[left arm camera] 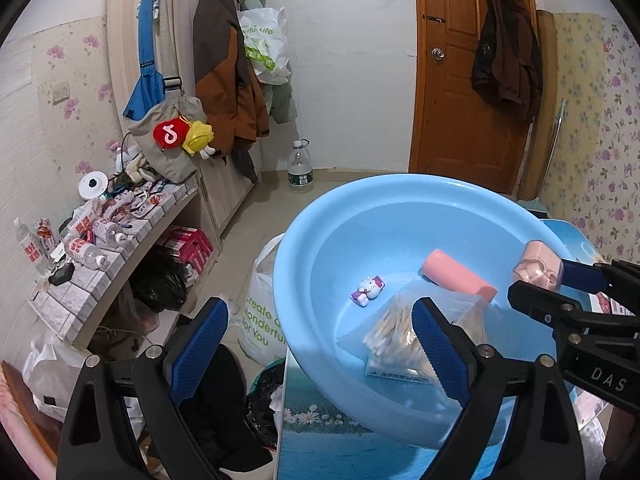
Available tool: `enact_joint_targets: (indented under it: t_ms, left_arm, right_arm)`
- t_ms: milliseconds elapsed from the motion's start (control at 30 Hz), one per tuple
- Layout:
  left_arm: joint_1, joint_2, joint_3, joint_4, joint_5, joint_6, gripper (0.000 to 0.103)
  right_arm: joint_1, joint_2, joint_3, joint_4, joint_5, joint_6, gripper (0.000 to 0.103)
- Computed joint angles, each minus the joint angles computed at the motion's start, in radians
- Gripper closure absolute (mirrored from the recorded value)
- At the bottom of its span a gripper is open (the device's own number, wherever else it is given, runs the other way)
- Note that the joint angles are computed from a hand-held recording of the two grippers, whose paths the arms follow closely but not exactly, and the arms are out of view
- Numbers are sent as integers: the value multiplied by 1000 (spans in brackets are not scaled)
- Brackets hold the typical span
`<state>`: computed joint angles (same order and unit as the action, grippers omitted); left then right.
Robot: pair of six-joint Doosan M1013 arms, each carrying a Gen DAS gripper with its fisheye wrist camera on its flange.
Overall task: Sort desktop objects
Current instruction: 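Lower the right tool into the basin and open it to release the pink case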
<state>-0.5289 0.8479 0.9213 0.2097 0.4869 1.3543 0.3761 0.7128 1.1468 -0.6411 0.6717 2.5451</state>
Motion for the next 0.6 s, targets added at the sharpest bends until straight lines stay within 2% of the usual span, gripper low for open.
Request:
enact_joint_targets:
  t_ms: [100,167,200,267,600]
  left_arm:
    - [-1,-2,4,4,-4,-4,9]
    - [-2,-4,7,10,-8,-10,9]
    - [-2,-5,9,14,-9,-14,9]
    - [-2,-5,9,17,-11,-17,9]
    - [-4,-13,19,18,-20,-11,9]
  right_arm:
    - [-4,-3,4,19,-4,-16,46]
    - [0,-4,8,-14,-1,12,19]
    - [2,-6,12,-40,-5,32,16]
    - [7,-10,19,-78,-15,52,14]
    - [9,-22,35,-85,-19,75,14]
